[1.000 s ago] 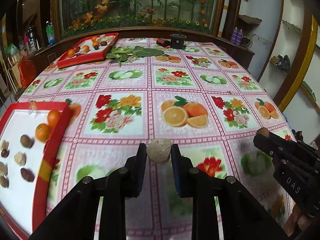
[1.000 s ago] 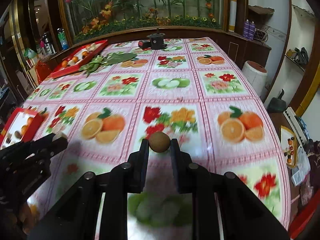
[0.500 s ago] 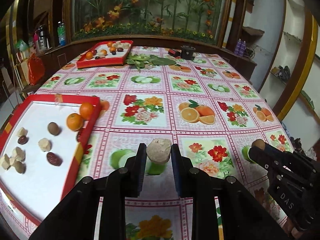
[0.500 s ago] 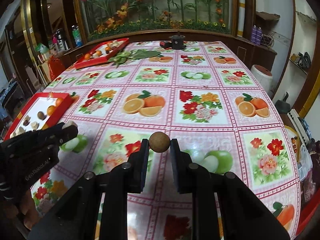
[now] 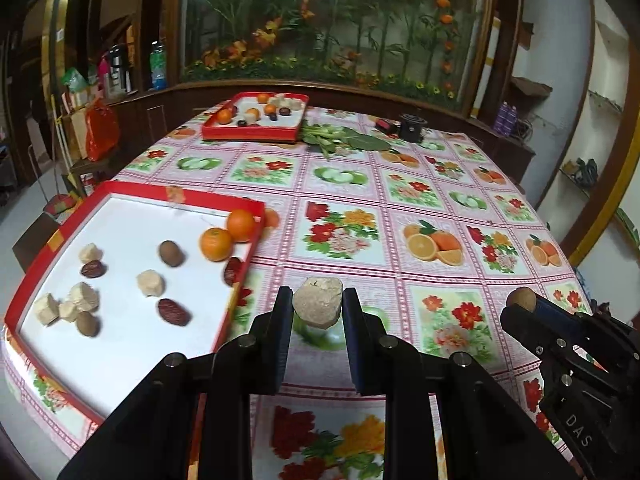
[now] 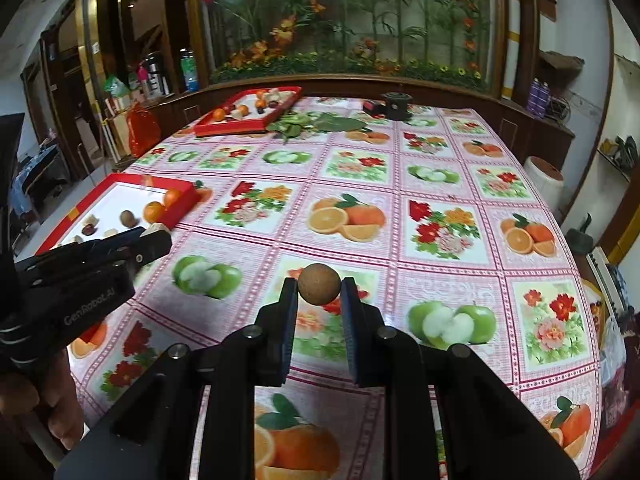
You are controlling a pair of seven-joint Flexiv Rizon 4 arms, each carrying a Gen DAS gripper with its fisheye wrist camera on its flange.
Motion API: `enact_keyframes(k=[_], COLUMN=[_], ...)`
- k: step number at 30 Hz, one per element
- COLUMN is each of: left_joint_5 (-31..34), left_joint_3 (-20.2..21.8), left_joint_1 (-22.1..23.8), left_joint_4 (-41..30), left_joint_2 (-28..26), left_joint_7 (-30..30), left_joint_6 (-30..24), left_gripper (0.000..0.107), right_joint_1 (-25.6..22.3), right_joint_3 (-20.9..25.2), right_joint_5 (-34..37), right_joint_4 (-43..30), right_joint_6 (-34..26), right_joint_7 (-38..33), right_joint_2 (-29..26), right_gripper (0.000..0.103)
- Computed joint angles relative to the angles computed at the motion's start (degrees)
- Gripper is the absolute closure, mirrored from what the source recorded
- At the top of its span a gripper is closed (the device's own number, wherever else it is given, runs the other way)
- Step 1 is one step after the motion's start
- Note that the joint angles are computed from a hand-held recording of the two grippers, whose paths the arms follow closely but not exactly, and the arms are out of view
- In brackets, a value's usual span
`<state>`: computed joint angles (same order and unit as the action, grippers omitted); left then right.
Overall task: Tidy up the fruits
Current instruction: 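Carry the beige ball and brown ball over the white tray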
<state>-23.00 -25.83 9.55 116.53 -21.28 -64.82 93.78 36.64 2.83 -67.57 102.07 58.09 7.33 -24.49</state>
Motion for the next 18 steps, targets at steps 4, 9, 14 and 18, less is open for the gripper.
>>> enact_keyframes(k=[4,9,14,18], left_joint_5=[-0.1,0.2,0.0,0.6], left_joint_3=[2.1,5.6,8.3,12.2], left_joint_1=[-0.6,-1.8,-2.5,-4.3], left_joint_4=[0.3,0.4,0.3,-0.4], left_joint_2=[0.8,1.7,2.0,1.8], left_joint_7=[-1.1,-2.9,-4.5,-6.2], left_joint_6=[0.2,0.5,0.2,-0.6], left_gripper=[0.083,0.083,0.083,0.083], right_joint_1=[0.8,2.2,3.8,5.1], right_joint_3=[0.0,-0.6,-1.4,-2.4], right_joint_5=[0.1,0.8,2.4,3.7], right_joint_4=[-2.4,-5.6,-9.4,-12.4], right_joint_6=[0.4,1.7,3.0,4.3], right_joint_7=[-1.9,-4.6,-8.5,-11.1], right_joint_2=[-1.3,-3.4,-5.8,-7.6], right_gripper=[0.080,0.080,0.080,0.080])
